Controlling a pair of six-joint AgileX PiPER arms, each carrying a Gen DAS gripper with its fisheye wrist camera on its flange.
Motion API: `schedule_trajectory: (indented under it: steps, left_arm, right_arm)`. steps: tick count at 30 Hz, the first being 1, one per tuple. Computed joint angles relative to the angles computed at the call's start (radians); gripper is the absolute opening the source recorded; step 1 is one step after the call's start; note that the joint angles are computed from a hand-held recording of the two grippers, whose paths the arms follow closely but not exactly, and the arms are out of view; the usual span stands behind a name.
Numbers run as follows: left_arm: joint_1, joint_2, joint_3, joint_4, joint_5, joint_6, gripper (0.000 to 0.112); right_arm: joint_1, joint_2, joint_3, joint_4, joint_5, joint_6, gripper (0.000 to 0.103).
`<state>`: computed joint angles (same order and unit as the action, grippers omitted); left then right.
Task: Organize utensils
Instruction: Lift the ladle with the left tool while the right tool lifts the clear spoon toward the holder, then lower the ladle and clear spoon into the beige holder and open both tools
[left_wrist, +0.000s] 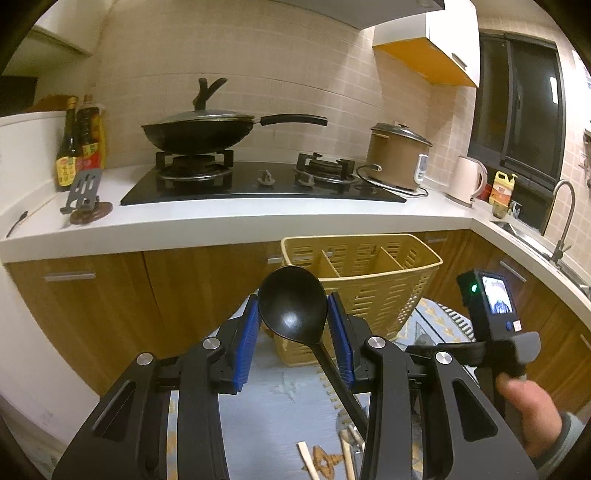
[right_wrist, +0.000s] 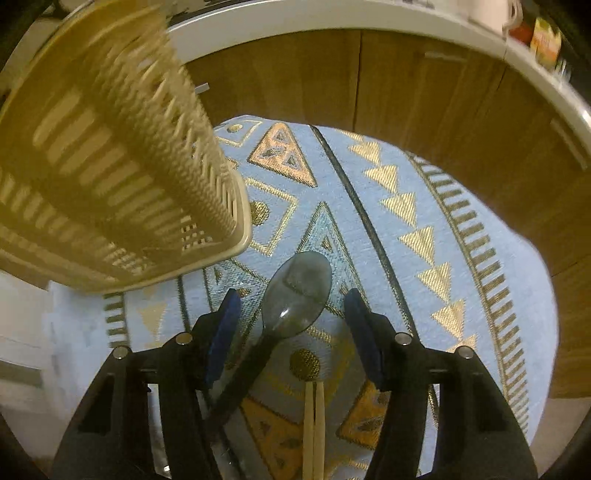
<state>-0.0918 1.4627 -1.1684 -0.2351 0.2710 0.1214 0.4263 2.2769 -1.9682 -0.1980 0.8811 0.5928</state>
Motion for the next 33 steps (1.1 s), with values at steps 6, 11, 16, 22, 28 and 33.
schedule_trajectory:
  steps: [6,11,16,22,28,33]
  left_arm:
    - [-0.014,-0.012,0.012,0.089,-0.007,-0.078,0.035]
    - [-0.035,-0.025,0.01,0.174,-0.002,-0.162,0.035]
    - [-0.066,-0.022,-0.014,0.251,0.021,-0.239,0.035]
    - [-0.095,-0.038,-0.008,0.352,0.032,-0.353,0.035]
    - [-0.096,-0.032,-0.043,0.402,0.049,-0.395,0.035]
    - [-0.114,-0.014,-0.107,0.555,0.078,-0.518,0.035]
  right_arm:
    - [0.042,-0.061,0.135,-0.046,-0.111,0.001,0.015]
    - [-0.017,-0.234,0.396,0.182,-0.321,-0.202,0.006]
    - [-0.067,-0.316,0.539,0.417,-0.395,-0.427,0.006]
    - [-0.172,-0.304,0.526,0.769,-0.35,-0.8,0.006]
    - [-0.247,-0.352,0.547,1.071,-0.304,-1.104,0.006]
    - [-0.232,-0.442,0.544,1.199,-0.311,-1.235,0.006]
